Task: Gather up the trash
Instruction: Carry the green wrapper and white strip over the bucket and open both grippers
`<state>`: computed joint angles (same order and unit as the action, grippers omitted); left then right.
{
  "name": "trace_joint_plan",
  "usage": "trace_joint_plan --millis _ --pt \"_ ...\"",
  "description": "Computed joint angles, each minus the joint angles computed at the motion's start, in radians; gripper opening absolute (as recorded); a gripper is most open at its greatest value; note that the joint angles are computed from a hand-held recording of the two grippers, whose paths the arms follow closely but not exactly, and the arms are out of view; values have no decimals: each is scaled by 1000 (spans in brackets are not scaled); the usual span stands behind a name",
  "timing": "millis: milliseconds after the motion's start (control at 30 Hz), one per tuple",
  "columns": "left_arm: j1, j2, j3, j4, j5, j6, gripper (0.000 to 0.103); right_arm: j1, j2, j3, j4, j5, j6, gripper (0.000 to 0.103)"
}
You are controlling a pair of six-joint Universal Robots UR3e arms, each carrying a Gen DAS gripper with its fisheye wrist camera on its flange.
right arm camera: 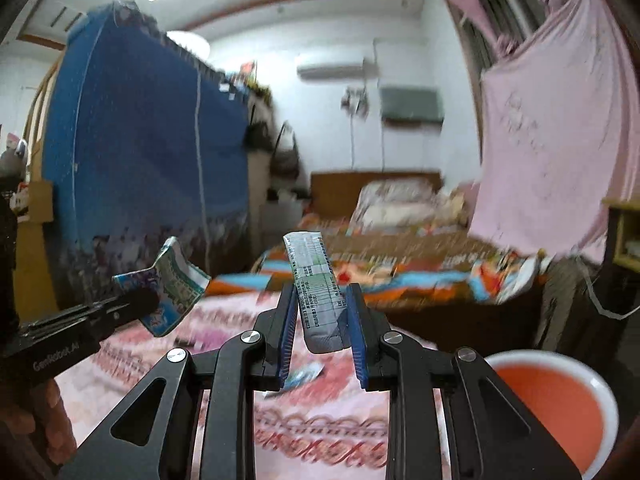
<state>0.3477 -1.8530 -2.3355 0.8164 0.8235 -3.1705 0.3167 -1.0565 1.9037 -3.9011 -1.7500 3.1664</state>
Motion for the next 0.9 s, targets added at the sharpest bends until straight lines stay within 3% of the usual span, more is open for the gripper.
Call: trace_joint_plan --millis 233,533,900 --pt "-144 -14 113 -40 80 3 0 -64 -45 82 -133 -51 34 22" --pt "-322 -49 267 -143 128 29 0 -216 -149 241 -195 -50 106 22" --pt "-493 -135 463 -423 207 15 0 -399 -257 363 -66 13 259 23"
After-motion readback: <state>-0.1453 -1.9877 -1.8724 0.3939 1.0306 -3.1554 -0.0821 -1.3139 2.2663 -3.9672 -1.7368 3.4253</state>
